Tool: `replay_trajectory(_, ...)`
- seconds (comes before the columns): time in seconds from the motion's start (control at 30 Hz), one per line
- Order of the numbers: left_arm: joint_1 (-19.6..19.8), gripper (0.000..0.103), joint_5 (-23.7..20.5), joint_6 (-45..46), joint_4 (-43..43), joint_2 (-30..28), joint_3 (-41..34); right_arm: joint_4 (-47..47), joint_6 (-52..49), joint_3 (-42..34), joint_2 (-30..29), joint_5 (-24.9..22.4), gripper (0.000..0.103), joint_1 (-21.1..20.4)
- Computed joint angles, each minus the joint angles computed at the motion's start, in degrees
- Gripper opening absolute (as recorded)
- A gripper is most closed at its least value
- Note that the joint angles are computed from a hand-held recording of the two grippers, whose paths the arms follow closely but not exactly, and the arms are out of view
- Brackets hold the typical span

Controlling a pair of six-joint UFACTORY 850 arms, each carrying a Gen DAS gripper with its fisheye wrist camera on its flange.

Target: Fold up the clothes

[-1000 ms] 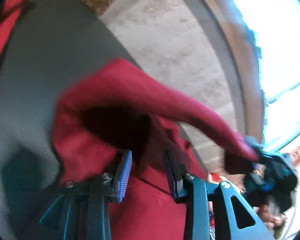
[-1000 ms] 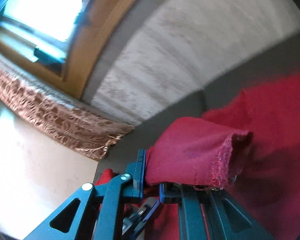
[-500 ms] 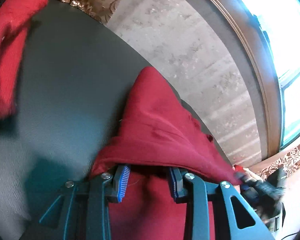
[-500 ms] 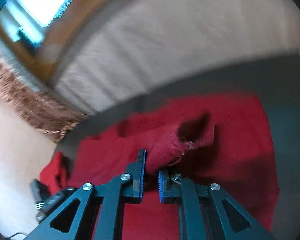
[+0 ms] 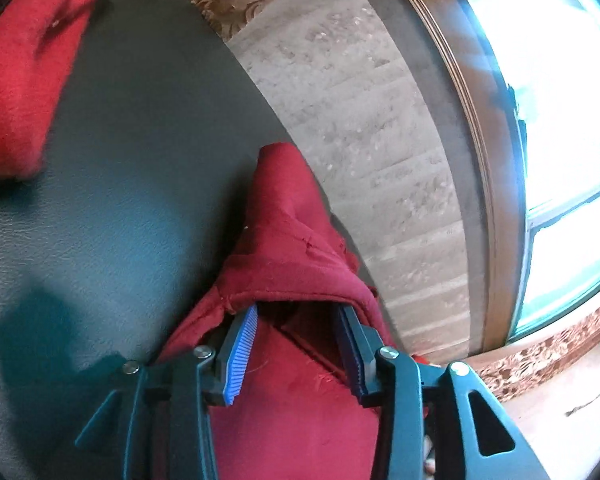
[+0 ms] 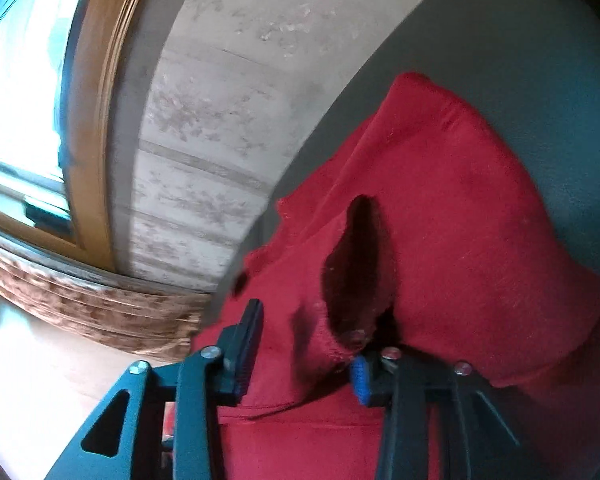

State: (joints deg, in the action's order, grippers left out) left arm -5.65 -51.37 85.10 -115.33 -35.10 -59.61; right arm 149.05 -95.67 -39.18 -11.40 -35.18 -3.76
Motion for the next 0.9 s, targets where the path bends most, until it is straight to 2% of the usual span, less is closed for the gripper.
replay_trajectory(0.03, -0.1, 0.04, -0.6, -0.1, 0.2, 0.5, 0.4, 1.3, -1.5, -0.5, 0.1, 2.7, 0.017, 0.7)
replay_trajectory(0.07, -0.2, 0.041, -0.9, -0.1, 0.3, 1.0, 0.8, 2.4, -3.3, -0.8, 0.1, 5.0, 0.013, 1.3)
replay_trajectory(0.17, 0.3, 0.041, -1.2, 1.6, 1.0, 3.9, 4.7, 3.9, -8.2, -1.2, 0.6, 8.5, 0.012, 1.8)
replay_trajectory(0.23, 0.2, 0.044, -1.3, 1.4, 1.0, 3.5, 4.9, 4.4, -11.4, -1.8, 0.9, 11.0, 0.012, 2.3)
replay_trajectory(0.33, 1.2, 0.046, -2.4, 1.7, 0.7, 4.6, 6.2, 3.3, -12.5, -2.7, 0.7, 12.6, 0.012, 1.9)
replay_trajectory(0.4, 1.6, 0.052, -4.4, 1.1, 0.0, 4.0, 5.3, 1.9, -11.9, -3.3, 0.5, 13.2, 0.012, 1.7)
replay_trajectory(0.5, 1.6, 0.054, -4.4, -4.5, 0.4, 1.3, 1.8, 1.3, -12.4, -3.9, 0.5, 14.4, 0.012, 1.9)
replay_trajectory(0.57, 1.2, 0.053, -2.5, -6.8, 0.9, -0.1, -0.5, 1.4, -12.7, -3.9, 0.7, 14.8, 0.012, 2.0)
replay_trajectory(0.63, 0.8, 0.04, -0.7, -7.3, 1.3, -0.4, -1.8, 1.4, -13.0, -4.1, 1.1, 15.5, 0.012, 2.0)
replay_trajectory(0.7, 0.3, 0.026, 1.3, -6.3, 1.5, 0.2, -2.3, 5.8, -18.7, -3.9, 2.7, 15.6, 0.012, 2.1)
replay_trajectory(0.83, -1.4, 0.021, 7.2, -0.4, 2.7, 2.7, -1.2, 15.9, -31.7, -3.3, 4.9, 17.7, 0.012, 2.5)
replay_trajectory(0.9, -2.5, 0.02, 11.9, -0.9, 5.5, 2.4, -1.6, 15.8, -31.8, -3.4, 4.2, 19.3, 0.012, 2.3)
